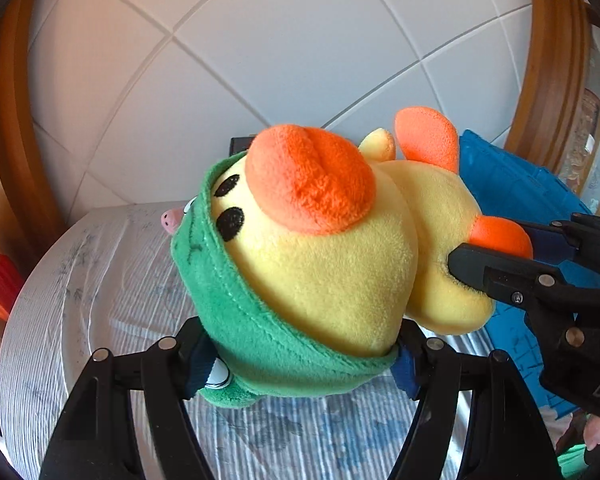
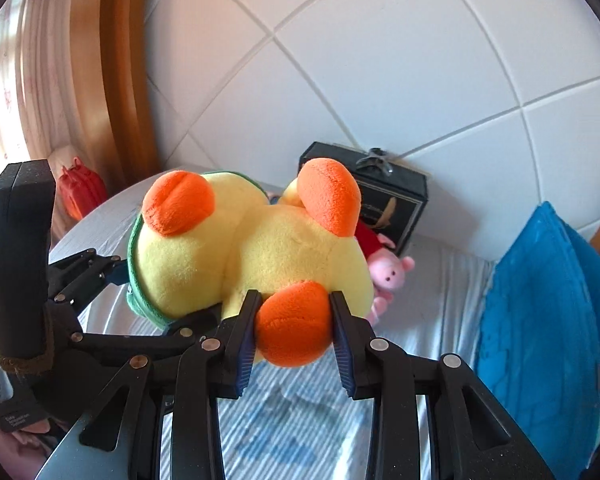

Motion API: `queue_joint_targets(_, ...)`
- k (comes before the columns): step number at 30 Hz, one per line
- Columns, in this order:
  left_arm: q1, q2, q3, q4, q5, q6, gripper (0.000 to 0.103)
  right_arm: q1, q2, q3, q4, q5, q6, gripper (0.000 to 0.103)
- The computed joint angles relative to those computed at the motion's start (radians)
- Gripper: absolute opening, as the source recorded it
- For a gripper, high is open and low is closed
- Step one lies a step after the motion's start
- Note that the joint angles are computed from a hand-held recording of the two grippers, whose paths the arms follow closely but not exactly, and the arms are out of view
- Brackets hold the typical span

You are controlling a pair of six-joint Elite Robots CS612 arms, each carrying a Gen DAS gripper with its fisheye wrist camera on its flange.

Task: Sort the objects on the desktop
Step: 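Lift the yellow duck with both grippers and carry it over the bin, then open both grippers to drop the duck into the bin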

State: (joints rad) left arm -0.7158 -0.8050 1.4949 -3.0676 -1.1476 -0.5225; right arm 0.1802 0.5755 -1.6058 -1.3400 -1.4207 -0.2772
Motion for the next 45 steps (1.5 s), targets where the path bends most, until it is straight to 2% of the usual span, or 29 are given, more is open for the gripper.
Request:
queue_joint_targets(5, -0.053, -0.002, -0.03, -0.032, 0.01, 0.048, 0.07, -0.045, 0.022, -0.12, 0.029, -0.023, 0.006, 0.033)
queue_joint_targets(9, -0.093, 0.019, -0.092, -0.042, 0.009, 0.096, 0.07, -0.092, 0.028, -0.191, 0.044, -0.042, 0.02, 0.033)
queue_joint_targets(13, -0.127, 0.06, -0.194, -0.018, -0.02, 0.14, 0.07, -0.157, 0.022, -0.25, 0.08, -0.04, 0.043, 0.033)
queue_joint_targets(18, -0.168, 0.129, -0.372, 0.076, -0.057, 0.185, 0.07, -0.245, 0.007, -0.295, 0.105, -0.055, 0.061, 0.033)
queue_joint_targets(24, -0.206, 0.224, -0.597, 0.245, -0.105, 0.216, 0.071, -0.354, -0.001, -0.346, 0.149, -0.039, 0.08, 0.033)
queue_joint_targets(29, -0.235, 0.291, -0.751, 0.445, -0.106, 0.179, 0.074, -0.439, 0.001, -0.364, 0.221, 0.029, 0.085, 0.033)
queue_joint_targets(34, -0.247, 0.353, -0.884, 0.661, -0.125, 0.132, 0.077, -0.489, 0.016, -0.367, 0.283, 0.067, 0.066, 0.033)
queue_joint_targets(37, -0.251, 0.382, -0.945, 0.772, -0.136, 0.103, 0.078, -0.505, 0.029, -0.368, 0.327, 0.085, 0.053, 0.034)
queue_joint_targets(40, -0.254, 0.393, -0.965, 0.836, -0.142, 0.072, 0.078, -0.518, 0.041, -0.365, 0.355, 0.094, 0.047, 0.044)
queue_joint_targets(42, -0.251, 0.387, -0.95, 0.843, -0.16, 0.045, 0.079, -0.526, 0.047, -0.365, 0.36, 0.103, 0.051, 0.065)
queue_joint_targets(45, -0.252, 0.366, -0.91, 0.837, -0.169, 0.028, 0.079, -0.53, 0.053, -0.367, 0.355, 0.091, 0.05, 0.082)
